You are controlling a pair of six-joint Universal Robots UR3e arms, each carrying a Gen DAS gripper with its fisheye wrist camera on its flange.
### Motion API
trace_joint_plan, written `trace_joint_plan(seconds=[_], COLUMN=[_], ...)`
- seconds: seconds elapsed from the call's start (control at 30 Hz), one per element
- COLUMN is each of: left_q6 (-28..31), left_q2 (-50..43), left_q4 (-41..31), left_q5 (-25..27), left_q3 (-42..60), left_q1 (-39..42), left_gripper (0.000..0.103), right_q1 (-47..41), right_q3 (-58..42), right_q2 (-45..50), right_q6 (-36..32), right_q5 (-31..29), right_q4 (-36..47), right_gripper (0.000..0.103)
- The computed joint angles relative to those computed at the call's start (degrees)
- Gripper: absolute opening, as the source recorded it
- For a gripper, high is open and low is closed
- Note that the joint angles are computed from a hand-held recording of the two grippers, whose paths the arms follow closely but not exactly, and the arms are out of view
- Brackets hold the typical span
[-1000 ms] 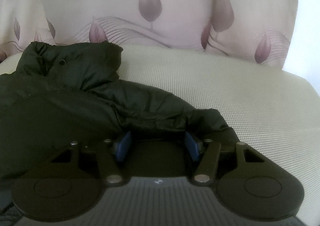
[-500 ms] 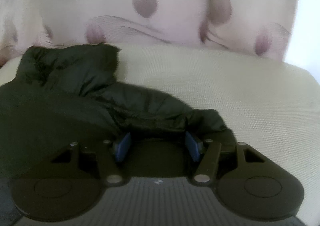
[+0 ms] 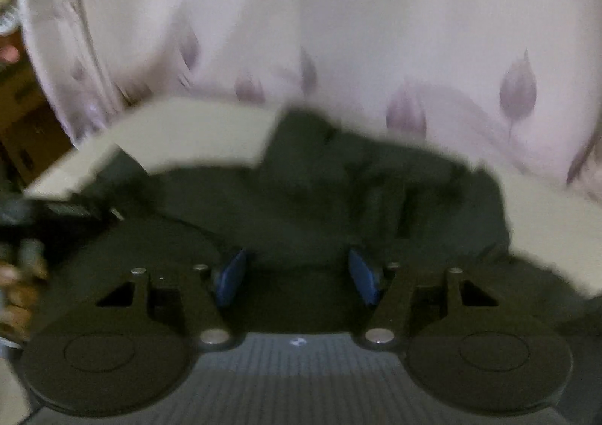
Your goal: Fold large clothes
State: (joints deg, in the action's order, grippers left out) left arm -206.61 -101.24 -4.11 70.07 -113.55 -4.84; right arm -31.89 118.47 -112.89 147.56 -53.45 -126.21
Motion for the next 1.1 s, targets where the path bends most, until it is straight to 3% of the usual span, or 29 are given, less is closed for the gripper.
trace_joint_plan(seconds=[0.1,0.23,0.3,0.47,0.57,0.67,0.77,0.83,1.0,1.1], left_q6=[-1.1,-1.24,-0.73,-1.1,-1.26,-1.55,-1.66,-1.93,-2.27,-2.44], left_q2=[0.09,0.11,0.2,0.17,0.2,0.4,0.57,0.59,0.59,0.75], left_q4=[2.09,2.87,2.66,3.31,3.45,3.74,3.89,4.31,4.88,4.36], left_q5=[-2.21,-2.01,-1.31,-2.35,-2.47,-2.6,-2.94,-3.37,-3.18,-2.79], left_q3=[-1.64,-2.15,-2.02,-2.41,-2.51,-2.88,-3.12,-3.46,-3.85,-3.65], left_q1=[1.3,1.19,0.76,1.35,1.4,1.43,1.66,1.93,1.89,1.7], left_gripper=[0.011,0.011,0.011,0.011,0.011,0.011,0.011,0.011,0.011,0.011], right_q1=[1.12,5.27,4.28,-15.32,-25.12,-28.12,-30.33,-31.37,-31.06,-30.94], right_q3=[1.19,3.85,2.94,-1.99,-6.86,-8.5,-9.04,-7.36,2.71,1.33], right_q2=[3.19,4.53,4.65,-2.82,-1.84,5.31,11.61,12.67,8.84,9.39], right_q6=[0.71,2.1,1.82,-10.66,-16.71,-10.62,-8.48,-10.94,-14.13,-15.09], right_q5=[-1.28,-6.48,-5.05,12.18,14.24,6.82,2.62,2.86,2.0,1.68], right_q4=[-1.79,-10.51,-8.64,20.23,27.99,16.3,12.24,12.21,0.71,1.82], right_gripper=[0.061,0.062,0.063,0.068,0.075,0.075,0.074,0.074,0.076,0.076])
